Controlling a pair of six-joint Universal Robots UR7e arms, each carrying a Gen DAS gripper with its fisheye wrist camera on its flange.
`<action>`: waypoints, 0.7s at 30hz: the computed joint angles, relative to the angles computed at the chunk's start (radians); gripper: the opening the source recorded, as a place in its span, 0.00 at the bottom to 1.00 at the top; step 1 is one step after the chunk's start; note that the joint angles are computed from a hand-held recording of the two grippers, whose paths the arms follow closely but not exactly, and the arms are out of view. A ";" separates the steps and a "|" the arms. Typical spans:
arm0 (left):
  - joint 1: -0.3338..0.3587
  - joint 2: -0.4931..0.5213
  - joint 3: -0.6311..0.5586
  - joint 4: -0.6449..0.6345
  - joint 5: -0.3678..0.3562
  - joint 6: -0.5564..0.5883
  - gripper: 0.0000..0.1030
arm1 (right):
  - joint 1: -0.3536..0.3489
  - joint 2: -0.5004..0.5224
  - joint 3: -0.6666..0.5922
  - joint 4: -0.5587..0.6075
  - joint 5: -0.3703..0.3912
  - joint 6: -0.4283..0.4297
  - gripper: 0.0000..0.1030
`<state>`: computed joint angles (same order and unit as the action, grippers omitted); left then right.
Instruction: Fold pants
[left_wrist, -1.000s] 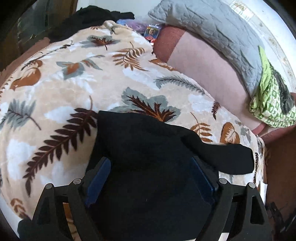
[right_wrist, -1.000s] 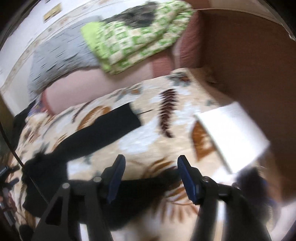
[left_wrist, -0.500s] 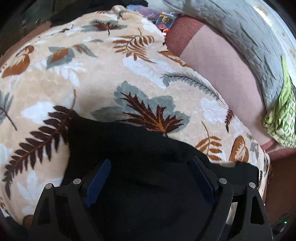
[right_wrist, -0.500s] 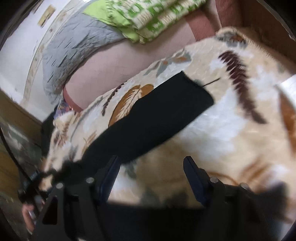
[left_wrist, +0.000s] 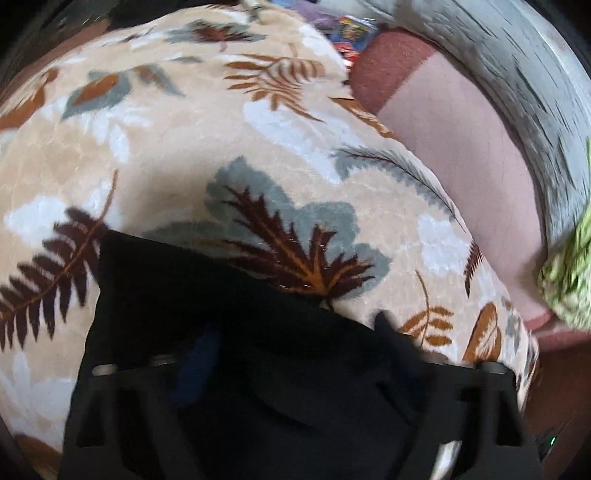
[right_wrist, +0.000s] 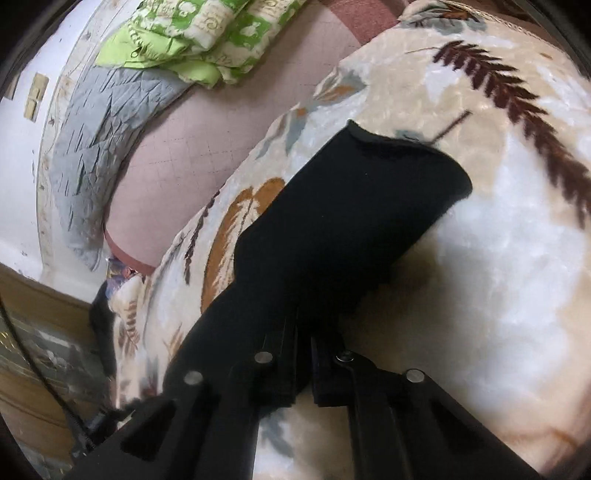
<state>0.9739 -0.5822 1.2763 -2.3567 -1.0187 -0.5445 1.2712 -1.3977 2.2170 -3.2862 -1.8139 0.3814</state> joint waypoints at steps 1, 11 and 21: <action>0.002 0.001 -0.011 0.034 -0.015 0.031 0.14 | 0.005 -0.007 0.010 -0.018 -0.003 -0.012 0.04; -0.021 -0.169 0.167 -0.063 -0.154 0.116 0.06 | 0.095 -0.249 0.136 -0.012 -0.014 -0.110 0.03; -0.081 -0.470 0.470 -0.018 -0.222 0.189 0.07 | 0.195 -0.563 0.358 0.103 -0.067 -0.105 0.03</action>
<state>0.8928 -1.0525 1.7461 -2.3743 -1.2407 -0.3556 1.4660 -1.9611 2.5752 -3.1832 -1.8811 0.2768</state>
